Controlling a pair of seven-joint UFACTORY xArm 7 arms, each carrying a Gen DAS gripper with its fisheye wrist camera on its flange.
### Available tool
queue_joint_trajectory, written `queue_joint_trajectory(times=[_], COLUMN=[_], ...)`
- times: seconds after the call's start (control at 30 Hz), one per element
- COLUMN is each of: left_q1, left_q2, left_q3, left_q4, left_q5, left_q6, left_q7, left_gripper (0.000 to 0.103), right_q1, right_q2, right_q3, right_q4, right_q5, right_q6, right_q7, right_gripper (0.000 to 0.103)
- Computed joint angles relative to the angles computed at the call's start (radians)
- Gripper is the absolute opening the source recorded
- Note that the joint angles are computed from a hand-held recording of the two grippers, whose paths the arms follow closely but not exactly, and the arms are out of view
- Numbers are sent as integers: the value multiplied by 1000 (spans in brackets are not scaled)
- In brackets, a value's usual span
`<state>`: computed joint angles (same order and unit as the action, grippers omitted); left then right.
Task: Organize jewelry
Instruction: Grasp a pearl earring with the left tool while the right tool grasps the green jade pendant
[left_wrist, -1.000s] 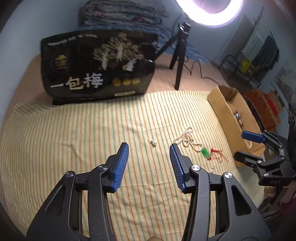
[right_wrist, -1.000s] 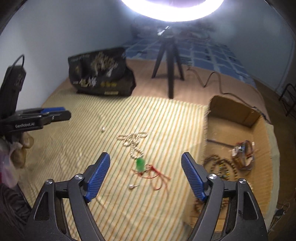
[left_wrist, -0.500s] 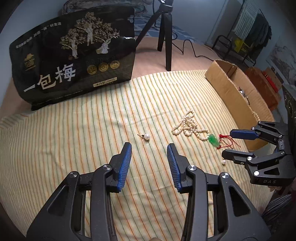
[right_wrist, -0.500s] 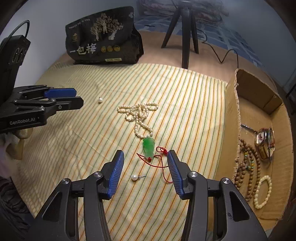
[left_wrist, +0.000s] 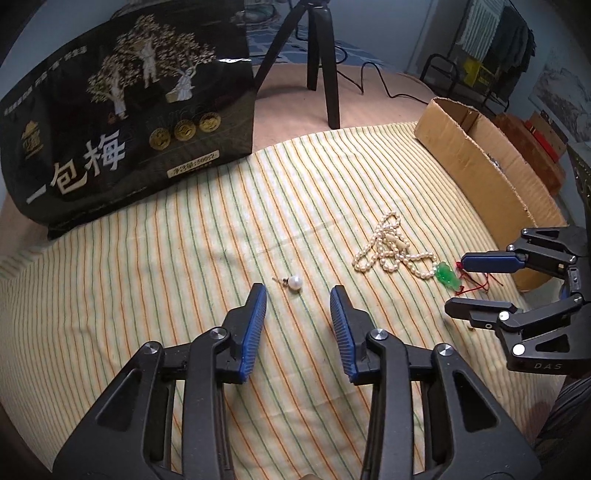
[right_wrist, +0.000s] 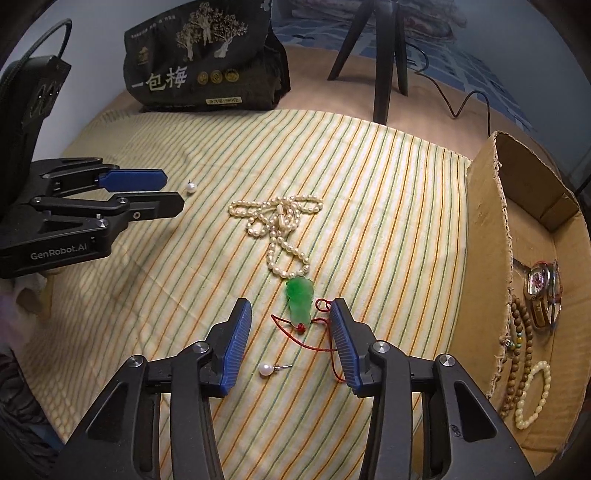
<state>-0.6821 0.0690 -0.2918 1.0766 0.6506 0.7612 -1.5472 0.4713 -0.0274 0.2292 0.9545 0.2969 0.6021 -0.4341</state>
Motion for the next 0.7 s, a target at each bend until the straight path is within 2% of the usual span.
queue_joint_trajectory(times=[0.2,0.53,0.7], left_q1=[1,-3,-16], left_q2=[22,46,66], left_q3=[12,24,32], left_q4=[9,16,39], left_q5=[12,36,47], left_q6=[9,-5,11], left_q7=[23,50,58], left_gripper=[33,19,18], right_q1=[-4,-3,0], right_q2=[6,24,32], right_q3=[-2,3,8], right_q4=[4,12,13], right_q5=[-3,-23,-56], right_q6=[2,-7,-18], right_q7=[3,10,31], right_gripper=[43,39,33])
